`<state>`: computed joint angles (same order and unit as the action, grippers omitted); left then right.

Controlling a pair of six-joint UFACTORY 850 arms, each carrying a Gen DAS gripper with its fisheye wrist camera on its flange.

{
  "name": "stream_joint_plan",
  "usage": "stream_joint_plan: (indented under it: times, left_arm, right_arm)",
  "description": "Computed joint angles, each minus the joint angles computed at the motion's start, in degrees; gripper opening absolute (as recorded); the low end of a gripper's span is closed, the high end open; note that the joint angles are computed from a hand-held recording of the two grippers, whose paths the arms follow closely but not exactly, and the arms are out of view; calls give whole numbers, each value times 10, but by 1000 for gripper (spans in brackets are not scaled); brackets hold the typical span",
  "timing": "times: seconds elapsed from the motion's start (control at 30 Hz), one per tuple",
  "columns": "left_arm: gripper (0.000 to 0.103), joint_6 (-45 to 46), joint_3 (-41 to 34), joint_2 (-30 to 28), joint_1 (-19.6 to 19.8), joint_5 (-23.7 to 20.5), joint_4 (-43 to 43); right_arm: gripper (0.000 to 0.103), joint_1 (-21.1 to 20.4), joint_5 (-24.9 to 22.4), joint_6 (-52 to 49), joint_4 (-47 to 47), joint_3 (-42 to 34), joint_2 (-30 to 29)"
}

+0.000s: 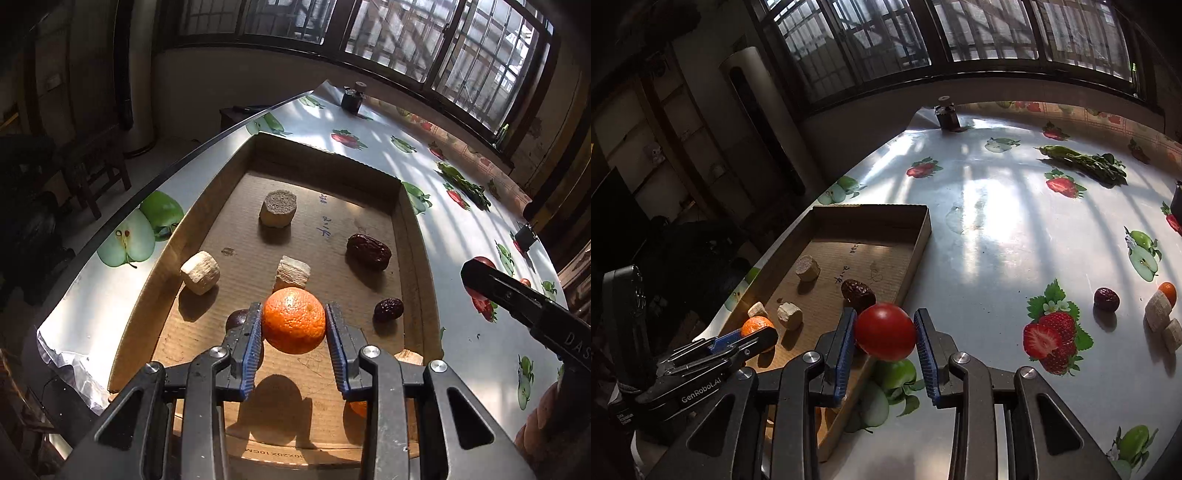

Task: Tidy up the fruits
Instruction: 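Carry orange and tomato into the cardboard tray and open both tools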

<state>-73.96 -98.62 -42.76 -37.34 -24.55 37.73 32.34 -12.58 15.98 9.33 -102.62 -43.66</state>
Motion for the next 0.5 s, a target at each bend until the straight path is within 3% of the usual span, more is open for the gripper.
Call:
stream_joint_plan:
  times: [0.07,0.17,0.4,0.5]
  left_arm:
    - [33,11,7,0,6,8,-17]
    - [33,-23,12,1,4,6,27]
    - [33,-56,4,-7,3,9,74]
    - [41,-81,12,-3,7,19,89]
  right_arm:
    - [35,5,-27,-66,69,-45,-32]
    - [35,8,-61,-116,128,-97,-72]
    - [35,15,-103,-23,32,-156,-116]
    - [35,15,-104,-10,23,-157,-117]
